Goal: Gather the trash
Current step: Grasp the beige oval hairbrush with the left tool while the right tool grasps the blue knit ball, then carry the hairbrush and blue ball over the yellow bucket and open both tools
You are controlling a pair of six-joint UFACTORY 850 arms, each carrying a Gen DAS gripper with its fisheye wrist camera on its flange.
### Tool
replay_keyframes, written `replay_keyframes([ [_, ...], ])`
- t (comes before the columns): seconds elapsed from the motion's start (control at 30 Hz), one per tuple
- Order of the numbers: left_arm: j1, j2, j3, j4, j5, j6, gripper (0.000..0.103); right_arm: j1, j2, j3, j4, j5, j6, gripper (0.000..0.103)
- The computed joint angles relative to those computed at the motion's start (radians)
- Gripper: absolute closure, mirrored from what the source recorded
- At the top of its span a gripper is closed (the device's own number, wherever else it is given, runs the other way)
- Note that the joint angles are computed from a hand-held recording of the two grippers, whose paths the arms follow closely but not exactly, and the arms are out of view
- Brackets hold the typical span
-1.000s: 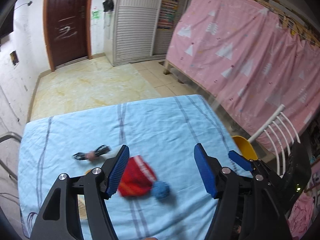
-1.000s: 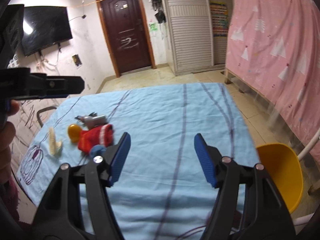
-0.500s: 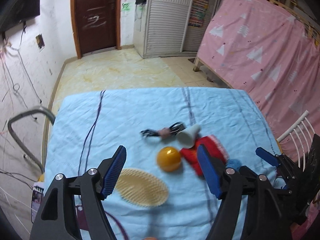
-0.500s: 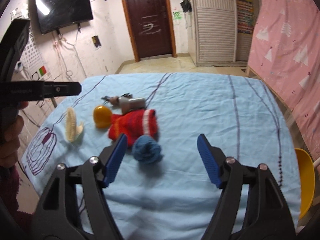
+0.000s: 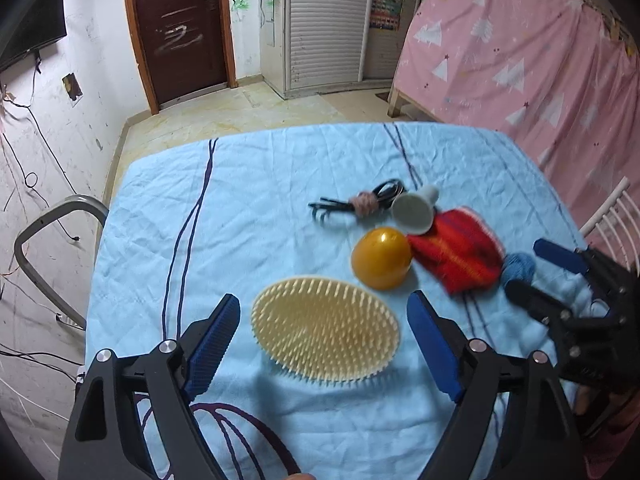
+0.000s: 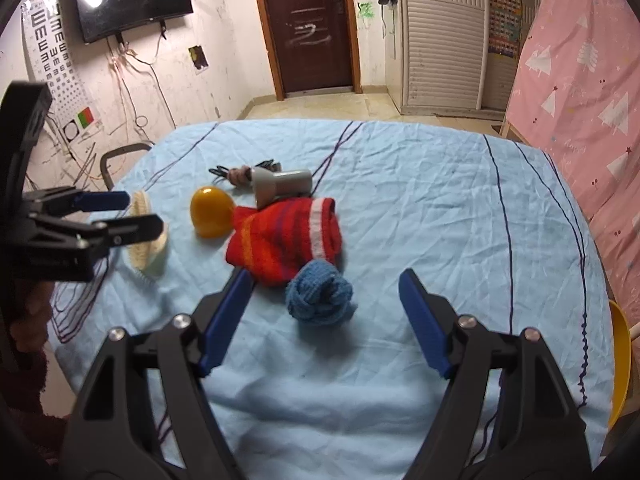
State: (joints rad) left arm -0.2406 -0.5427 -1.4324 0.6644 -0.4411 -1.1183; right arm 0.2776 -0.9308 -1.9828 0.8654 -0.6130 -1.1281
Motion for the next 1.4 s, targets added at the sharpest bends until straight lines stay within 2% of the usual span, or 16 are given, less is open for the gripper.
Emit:
replay_keyframes([
  [0.33, 0.004, -0.030, -0.007, -0.050, 0.009, 0.047, 0.026, 0.002, -0.038, -0.064, -0.066, -0.058, 0.073, 0.032],
  [0.5, -0.002, -0.039, -0.011, 0.000, 0.005, -0.016, 0.033, -0.002, -0.067, -0.112, -0.091, -0.114, 0.099, 0.048],
  [0.57, -0.003, -0.038, -0.011, 0.003, 0.006, -0.024, 0.034, -0.001, -0.073, -0.120, -0.097, -0.124, 0.101, 0.063],
  [0.63, -0.007, -0.038, -0.010, 0.031, 0.001, -0.057, 0.034, -0.002, -0.071, -0.115, -0.091, -0.124, 0.091, 0.073],
  [0.67, -0.009, -0.037, -0.011, 0.042, -0.003, -0.070, 0.034, -0.004, -0.066, -0.107, -0.079, -0.120, 0.080, 0.074],
  [1.03, -0.046, -0.013, -0.050, 0.154, -0.038, -0.176, 0.034, -0.057, -0.014, -0.049, 0.113, -0.107, -0.060, 0.074],
  [1.3, -0.099, -0.074, -0.188, 0.149, -0.058, -0.146, 0.034, -0.123, -0.008, -0.060, 0.198, -0.082, -0.089, 0.074],
  [1.4, -0.119, -0.108, -0.254, 0.122, -0.056, -0.102, 0.034, -0.148, 0.000, -0.051, 0.228, -0.045, -0.104, 0.074],
])
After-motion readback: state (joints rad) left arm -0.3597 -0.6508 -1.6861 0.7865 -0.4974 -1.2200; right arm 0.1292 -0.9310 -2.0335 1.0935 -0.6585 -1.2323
